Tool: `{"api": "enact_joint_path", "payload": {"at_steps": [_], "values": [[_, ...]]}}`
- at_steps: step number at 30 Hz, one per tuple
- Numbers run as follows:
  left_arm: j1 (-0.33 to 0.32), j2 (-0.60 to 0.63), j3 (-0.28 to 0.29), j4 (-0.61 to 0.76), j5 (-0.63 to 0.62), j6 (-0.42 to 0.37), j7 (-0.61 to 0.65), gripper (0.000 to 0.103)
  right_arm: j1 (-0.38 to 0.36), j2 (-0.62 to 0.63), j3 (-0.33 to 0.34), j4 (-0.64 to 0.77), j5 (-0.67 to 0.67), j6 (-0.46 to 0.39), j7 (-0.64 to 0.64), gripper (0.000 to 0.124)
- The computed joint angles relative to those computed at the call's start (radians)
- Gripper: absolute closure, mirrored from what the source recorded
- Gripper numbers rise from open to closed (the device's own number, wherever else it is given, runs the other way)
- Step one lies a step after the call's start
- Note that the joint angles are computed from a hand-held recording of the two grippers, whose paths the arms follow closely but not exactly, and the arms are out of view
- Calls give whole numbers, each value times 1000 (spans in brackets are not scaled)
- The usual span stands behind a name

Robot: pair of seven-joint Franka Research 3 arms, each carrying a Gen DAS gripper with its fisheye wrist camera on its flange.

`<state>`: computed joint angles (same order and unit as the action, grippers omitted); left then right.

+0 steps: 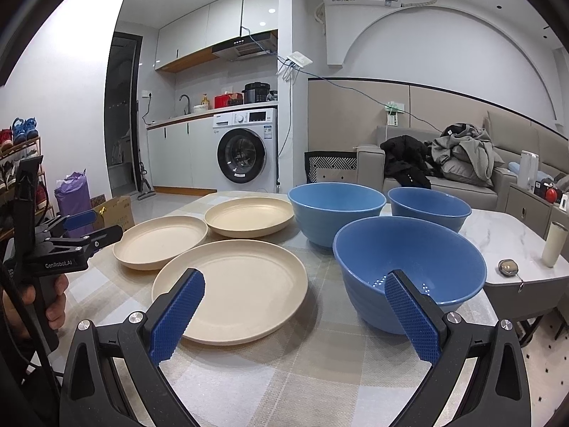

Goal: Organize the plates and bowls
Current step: 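Move both tools toward the large cream plate on the table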

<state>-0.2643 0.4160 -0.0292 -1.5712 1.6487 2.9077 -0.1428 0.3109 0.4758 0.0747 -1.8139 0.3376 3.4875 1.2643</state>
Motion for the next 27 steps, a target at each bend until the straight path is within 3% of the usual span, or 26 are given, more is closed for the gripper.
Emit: {"api": "enact_joint_path", "payload": {"at_steps": [8, 12, 19, 24, 27], "values": [[6, 2, 5, -5, -132, -5, 128, 1, 1, 24, 8, 89, -19, -131, -4, 21], [6, 16, 14, 8, -254, -15, 232, 1, 22, 57, -7, 172, -33, -211, -3, 21], [36, 7, 31, -10, -473, 45, 376, 1, -34, 110, 79, 305, -41, -304, -21, 21], [64, 13, 7, -8, -668, 41, 548, 1, -21, 129, 74, 395, -35, -380, -20, 21], [55, 8, 20, -2, -736, 24, 602, 1, -14, 153, 74, 478, -29, -442, -15, 21]]}}
